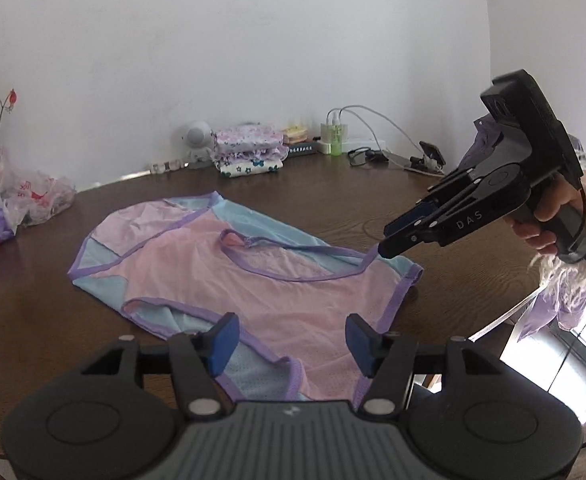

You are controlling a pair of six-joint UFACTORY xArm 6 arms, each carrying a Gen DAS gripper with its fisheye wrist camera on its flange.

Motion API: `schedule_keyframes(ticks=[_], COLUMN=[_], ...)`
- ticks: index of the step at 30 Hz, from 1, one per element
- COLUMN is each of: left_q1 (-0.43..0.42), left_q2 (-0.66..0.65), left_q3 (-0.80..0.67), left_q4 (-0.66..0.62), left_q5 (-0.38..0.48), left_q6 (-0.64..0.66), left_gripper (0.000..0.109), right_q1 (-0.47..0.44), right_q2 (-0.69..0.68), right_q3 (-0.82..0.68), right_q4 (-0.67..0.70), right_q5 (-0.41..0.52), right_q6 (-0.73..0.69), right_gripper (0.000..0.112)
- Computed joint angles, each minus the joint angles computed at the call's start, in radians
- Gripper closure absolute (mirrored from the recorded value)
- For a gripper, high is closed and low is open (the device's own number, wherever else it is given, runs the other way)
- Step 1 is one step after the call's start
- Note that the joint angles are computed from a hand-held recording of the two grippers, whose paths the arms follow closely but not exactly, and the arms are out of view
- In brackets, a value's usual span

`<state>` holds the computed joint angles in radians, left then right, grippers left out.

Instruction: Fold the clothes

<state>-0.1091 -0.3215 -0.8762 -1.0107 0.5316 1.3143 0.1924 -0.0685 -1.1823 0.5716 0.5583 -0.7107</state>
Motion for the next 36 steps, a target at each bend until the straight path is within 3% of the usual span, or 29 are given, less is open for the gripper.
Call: schedule_keyframes(ticks=[3,5,9,12,13,14,16,17,23,28,30,32,34,36], left_q1=[0.013,0.041,0.066,0.081,0.087,0.090,0.097,0.100,0.118,0.093,0.098,0.116,0.134,0.141], left_q2=[0.085,0.132,0.197,0.238,0.252,0.258,0.269,0.273,0.226,0.213,0.221,0.224,0.235,0.249], left_q3=[-0.088,-0.148,-0.219,-0.266,-0.283,-0.289,-0.301,-0.306,-0.272,-0.242,-0.246,-0.256,-0.273,-0.289], left_q4=[0.169,0.208,0.242,0.255,0.256,0.254,0.250,0.248,0.154,0.239,0.236,0.200,0.153,0.131], left_q5=[0.072,0.178,0.284,0.355,0.381,0.392,0.415,0.424,0.422,0.417,0.426,0.428,0.414,0.359], left_q6=[-0.197,-0.271,-0.338,-0.382,-0.392,-0.384,-0.368,-0.360,-0.148,-0.080,-0.087,-0.099,-0.117,-0.153], left_gripper=[0.054,0.062,0.065,0.077,0.085,0.092,0.107,0.107,0.107,0.106,0.102,0.086,0.071,0.069], right_q1=[-0.015,-0.027,-0.044,-0.049,-0.046,-0.043,-0.045,-0.046,-0.071,-0.071,-0.077,-0.096,-0.113,-0.114], right_q2=[0.149,0.237,0.434,0.559,0.580,0.580,0.573,0.561,0.391,0.343,0.339,0.334,0.324,0.313], right_q3=[-0.216,-0.355,-0.672,-0.872,-0.904,-0.906,-0.908,-0.896,-0.709,-0.610,-0.592,-0.587,-0.570,-0.544], right_q4=[-0.105,-0.150,-0.222,-0.247,-0.263,-0.272,-0.266,-0.261,-0.196,-0.259,-0.248,-0.194,-0.113,-0.057], right_q5=[0.189,0.316,0.583,0.756,0.785,0.790,0.818,0.822,0.791,0.775,0.761,0.736,0.662,0.561], right_q6=[-0.035,-0.045,-0.062,-0.061,-0.063,-0.077,-0.106,-0.122,-0.237,-0.193,-0.161,-0.133,-0.113,-0.089], right_gripper=[0.081,0.081,0.081,0.081,0.083,0.085,0.106,0.110,0.111,0.111,0.108,0.101,0.083,0.078])
